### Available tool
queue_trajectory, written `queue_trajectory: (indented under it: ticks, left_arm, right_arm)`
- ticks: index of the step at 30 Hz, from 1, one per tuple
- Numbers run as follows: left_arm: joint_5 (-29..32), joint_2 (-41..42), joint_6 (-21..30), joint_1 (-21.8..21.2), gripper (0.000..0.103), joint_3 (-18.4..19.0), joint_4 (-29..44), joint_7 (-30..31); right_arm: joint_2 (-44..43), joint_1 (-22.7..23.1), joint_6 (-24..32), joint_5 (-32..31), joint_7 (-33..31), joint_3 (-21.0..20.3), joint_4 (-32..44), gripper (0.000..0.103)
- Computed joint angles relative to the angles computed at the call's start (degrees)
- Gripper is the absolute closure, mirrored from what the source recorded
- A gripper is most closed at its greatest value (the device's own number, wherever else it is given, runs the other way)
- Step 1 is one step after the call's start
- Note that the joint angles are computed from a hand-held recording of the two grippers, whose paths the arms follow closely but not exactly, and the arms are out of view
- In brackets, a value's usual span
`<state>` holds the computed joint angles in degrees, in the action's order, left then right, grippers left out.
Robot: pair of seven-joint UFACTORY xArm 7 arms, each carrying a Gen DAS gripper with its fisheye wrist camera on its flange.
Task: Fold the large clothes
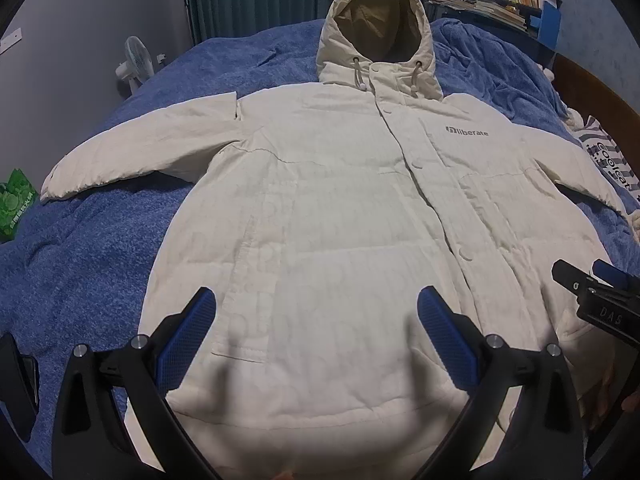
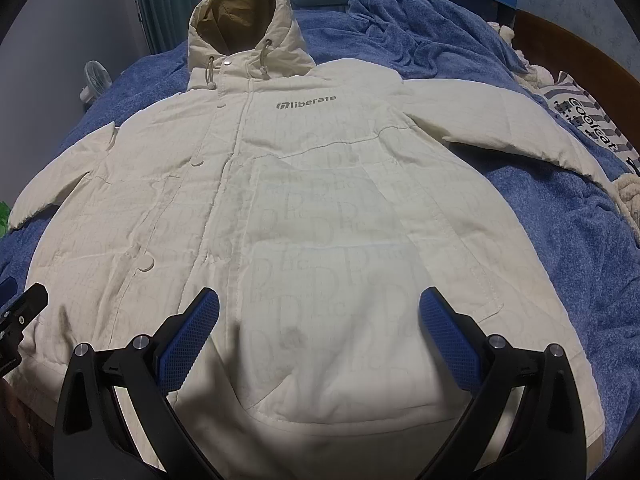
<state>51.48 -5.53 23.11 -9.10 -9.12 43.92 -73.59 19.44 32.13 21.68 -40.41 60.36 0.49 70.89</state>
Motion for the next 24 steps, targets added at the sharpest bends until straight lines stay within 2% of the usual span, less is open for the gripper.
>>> queue_trajectory:
  ticks: [24]
  left_arm:
    - [-1.0,0.2,-0.6,0.0,0.007,0.2,-0.2,0.3]
  right_arm:
    - [-0.1,-0.3,-0.1,0.9,-0.3,0.0,-0.4,0.006]
